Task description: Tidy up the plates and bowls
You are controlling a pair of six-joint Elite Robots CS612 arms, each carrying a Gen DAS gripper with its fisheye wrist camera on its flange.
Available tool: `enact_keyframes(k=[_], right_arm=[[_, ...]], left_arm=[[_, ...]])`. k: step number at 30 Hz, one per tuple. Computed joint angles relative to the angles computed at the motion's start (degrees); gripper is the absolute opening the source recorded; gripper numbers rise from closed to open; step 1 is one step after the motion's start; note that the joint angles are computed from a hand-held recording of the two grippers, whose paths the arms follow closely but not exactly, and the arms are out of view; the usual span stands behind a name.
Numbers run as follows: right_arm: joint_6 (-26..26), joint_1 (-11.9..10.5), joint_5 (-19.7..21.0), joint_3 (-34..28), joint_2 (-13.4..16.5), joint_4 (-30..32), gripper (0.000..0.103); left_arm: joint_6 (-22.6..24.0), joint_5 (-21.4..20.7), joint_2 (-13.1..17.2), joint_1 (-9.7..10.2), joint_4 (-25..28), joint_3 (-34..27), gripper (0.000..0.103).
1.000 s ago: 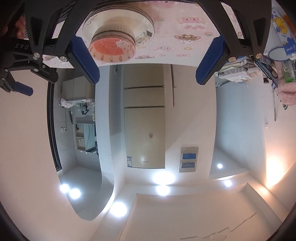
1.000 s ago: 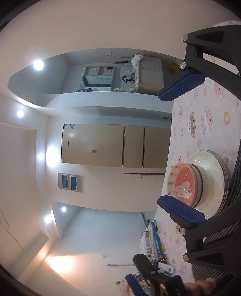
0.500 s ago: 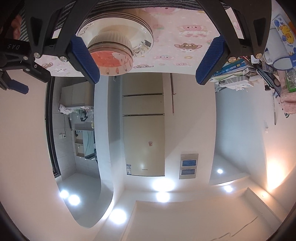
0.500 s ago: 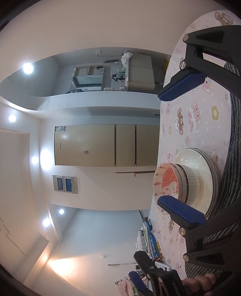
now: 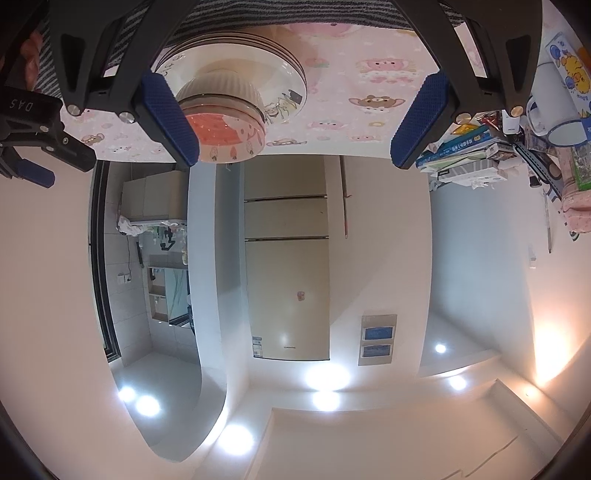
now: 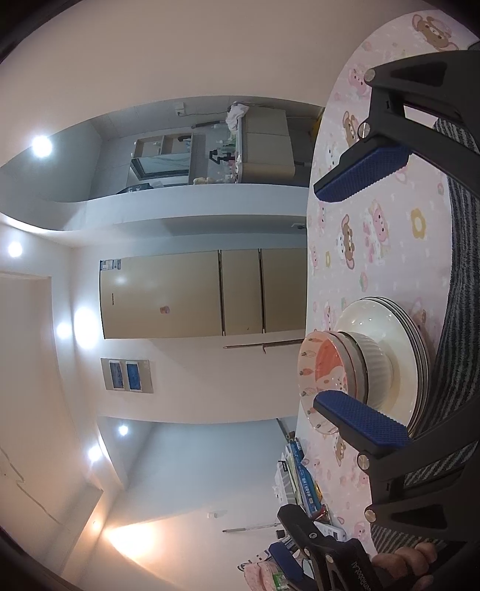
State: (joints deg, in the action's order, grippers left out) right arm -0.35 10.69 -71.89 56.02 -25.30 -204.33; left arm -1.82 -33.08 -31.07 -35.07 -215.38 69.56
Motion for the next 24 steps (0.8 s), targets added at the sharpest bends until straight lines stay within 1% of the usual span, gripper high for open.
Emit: enact_keyframes(k=[2,5,12,24], right_arm=[[-0.61,0.14,-0.34,0.06,-0.05,0.1,0.103],[-1.23,0.24,-0.68,0.02,-0.02,-0.06,0.103],[-1.24,0.3,-0.72,0.17,-0.08,-0.55,0.103],[-1.69,0.33,-0.79,0.18,-0.19,-0.59,0.103]], left_arm=[[0.09,0.0,0.04,0.01,0.0,-0.08,0.103],[-1.08,-0.22,-0.19,0.06,0.63,0.25,0.103],[-1.93,-0.56,-0.41,0.14,0.39,0.74,0.103],[-1.05,-0.58,-0.2,0.28,0.69,0.29,0.103]])
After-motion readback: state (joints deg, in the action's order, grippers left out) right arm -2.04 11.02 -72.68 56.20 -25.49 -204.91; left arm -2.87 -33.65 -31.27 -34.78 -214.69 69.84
